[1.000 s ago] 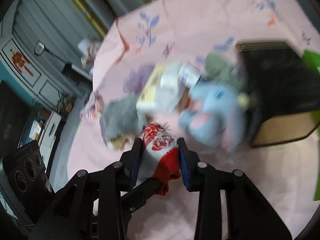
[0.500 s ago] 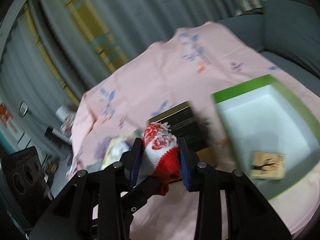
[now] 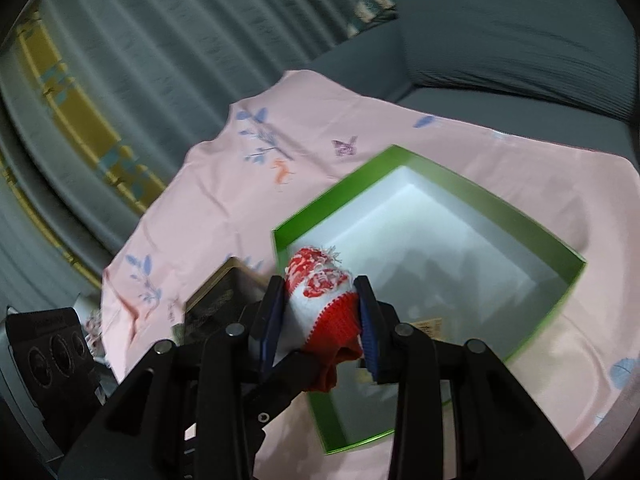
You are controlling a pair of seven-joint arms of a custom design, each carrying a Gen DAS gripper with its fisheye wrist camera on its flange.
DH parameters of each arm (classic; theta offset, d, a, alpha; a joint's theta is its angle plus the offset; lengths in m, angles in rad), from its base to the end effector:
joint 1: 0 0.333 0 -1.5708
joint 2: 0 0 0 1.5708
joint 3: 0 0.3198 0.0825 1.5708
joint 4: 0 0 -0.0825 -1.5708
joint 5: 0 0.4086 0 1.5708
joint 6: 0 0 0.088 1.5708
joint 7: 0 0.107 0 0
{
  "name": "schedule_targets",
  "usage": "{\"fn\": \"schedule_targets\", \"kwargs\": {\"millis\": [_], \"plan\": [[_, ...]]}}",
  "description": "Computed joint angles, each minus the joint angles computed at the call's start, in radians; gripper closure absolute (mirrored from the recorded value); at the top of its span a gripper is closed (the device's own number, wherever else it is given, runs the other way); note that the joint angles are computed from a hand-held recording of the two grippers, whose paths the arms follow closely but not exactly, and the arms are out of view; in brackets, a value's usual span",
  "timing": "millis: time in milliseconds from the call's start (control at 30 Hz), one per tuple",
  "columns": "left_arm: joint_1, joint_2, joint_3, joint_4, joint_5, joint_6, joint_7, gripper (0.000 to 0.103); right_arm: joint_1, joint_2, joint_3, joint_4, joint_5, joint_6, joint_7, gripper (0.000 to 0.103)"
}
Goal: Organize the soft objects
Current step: 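Carry the sock into the green box and release it with the right gripper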
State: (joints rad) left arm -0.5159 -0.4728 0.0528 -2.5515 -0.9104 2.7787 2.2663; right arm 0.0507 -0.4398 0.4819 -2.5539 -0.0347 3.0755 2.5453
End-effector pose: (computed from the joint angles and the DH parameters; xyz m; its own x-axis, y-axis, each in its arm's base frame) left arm 0.4216 -0.1702 0.4874 -0.4965 -0.7978 0.3420 -0.7094 0.1459 -0.6896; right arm 0.4030 0.2583 0.5026 -0.1005 -0.8537 -0.5110 -0.6456 0.4468 -0.6194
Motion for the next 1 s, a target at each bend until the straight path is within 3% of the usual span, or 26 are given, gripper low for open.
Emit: {"fn": "schedule_targets", "kwargs": {"millis": [233,433,600,667,767,833,1000], "plan": [[0.010,0.066,-0.018,0.041,-0.045,-0.053,0.020,0.072,-0.057,-0.013,0.029,-0.001,-0.048,-0.079,0.086,0.068],[0.056,0.091,-0.059,0.062,-0.070,-0.101,0.021,0.072,-0.042,-0.019,0.001,-0.009,-0.088,-0.119,0.139,0.068],[0.077,0.085,-0.080,0.056,-0.081,-0.107,0.032,0.072,-0.036,-0.022,-0.011,-0.003,-0.132,-0.151,0.176,0.064],[0.085,0.069,-0.084,0.047,-0.072,-0.111,0.018,0.070,-0.034,-0.029,-0.012,0.000,-0.155,-0.161,0.184,0.057],[0.078,0.029,-0.065,0.023,-0.096,-0.117,0.039,0.060,-0.068,-0.052,0.020,0.005,-0.206,-0.173,0.232,0.042],[0.080,-0.017,-0.054,-0.004,-0.104,-0.111,0.044,0.044,-0.085,-0.078,0.039,0.001,-0.238,-0.169,0.258,0.037],[0.083,-0.141,-0.008,-0.073,-0.092,-0.111,0.016,0.030,-0.082,-0.106,0.053,0.005,-0.262,-0.163,0.268,0.025]]}}
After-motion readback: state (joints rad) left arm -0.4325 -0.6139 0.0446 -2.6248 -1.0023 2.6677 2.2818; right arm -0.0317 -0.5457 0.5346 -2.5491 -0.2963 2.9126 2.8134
